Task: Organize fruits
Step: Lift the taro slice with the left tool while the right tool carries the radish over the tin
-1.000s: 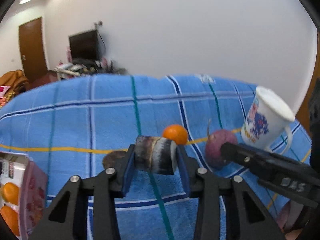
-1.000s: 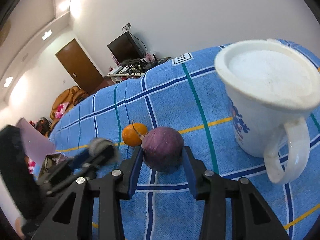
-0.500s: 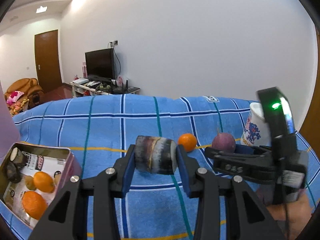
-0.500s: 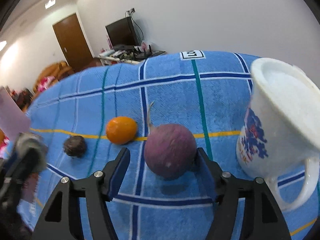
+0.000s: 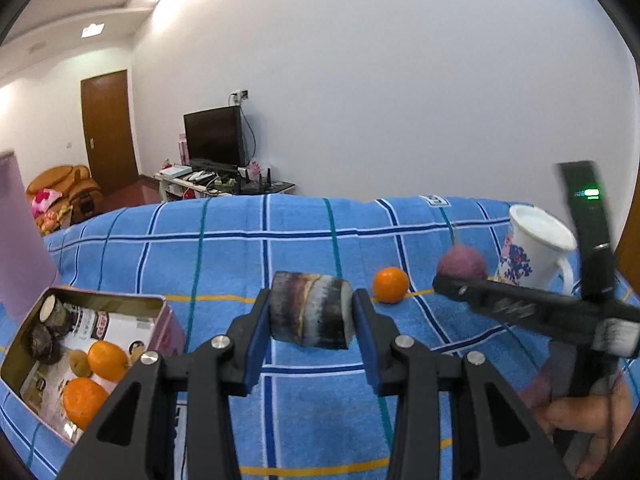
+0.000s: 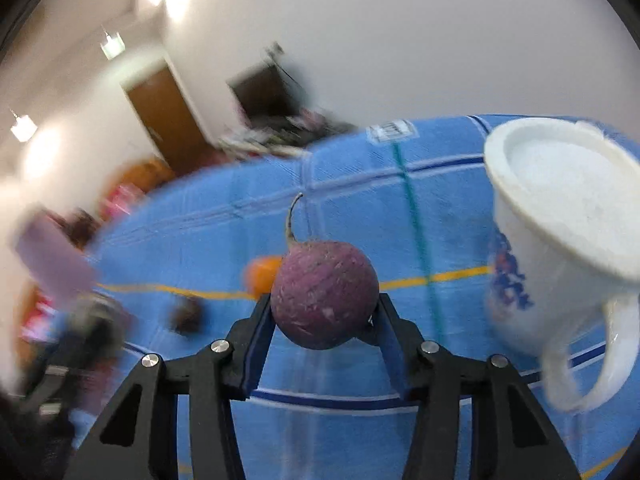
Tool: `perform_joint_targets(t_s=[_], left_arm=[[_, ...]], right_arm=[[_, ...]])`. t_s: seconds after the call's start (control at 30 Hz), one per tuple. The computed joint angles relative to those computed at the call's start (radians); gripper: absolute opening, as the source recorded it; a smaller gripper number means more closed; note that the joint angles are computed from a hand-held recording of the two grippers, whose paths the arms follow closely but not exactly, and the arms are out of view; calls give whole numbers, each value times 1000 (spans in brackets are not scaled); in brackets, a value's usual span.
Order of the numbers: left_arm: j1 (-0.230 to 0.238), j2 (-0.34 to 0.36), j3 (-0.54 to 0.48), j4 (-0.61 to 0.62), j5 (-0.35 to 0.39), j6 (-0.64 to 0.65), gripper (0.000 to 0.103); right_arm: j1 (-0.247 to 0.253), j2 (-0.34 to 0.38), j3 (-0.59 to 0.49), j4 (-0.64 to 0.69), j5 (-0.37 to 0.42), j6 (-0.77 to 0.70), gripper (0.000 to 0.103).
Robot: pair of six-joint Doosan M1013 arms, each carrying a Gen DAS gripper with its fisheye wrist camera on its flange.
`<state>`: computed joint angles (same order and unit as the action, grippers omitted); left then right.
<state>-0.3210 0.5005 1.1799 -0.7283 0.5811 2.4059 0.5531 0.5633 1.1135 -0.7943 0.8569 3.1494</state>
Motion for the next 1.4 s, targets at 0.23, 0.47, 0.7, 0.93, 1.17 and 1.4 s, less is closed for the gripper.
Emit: perform_joint_targets(t_s=[0.23, 0.47, 0.7, 0.93, 1.17, 1.4], left_arm=[[9, -24, 49, -8, -77, 49, 41], [21, -34, 73, -1, -92, 77, 41], [34, -45, 90, -52, -90, 125, 41], [44, -61, 114, -96, -90, 184, 41], [61, -65, 116, -109, -64, 190, 41], [82, -70, 119, -169, -52, 255, 41]], right_arm=[[58, 39, -58, -187, 83, -5, 52], [92, 89, -143, -235, 232, -58, 52], [130, 94, -158, -242, 330, -16, 52], [158, 88, -151, -255, 371, 14, 52], [176, 101, -173, -238, 377, 11, 52], [194, 138, -237, -225, 383, -39, 52]])
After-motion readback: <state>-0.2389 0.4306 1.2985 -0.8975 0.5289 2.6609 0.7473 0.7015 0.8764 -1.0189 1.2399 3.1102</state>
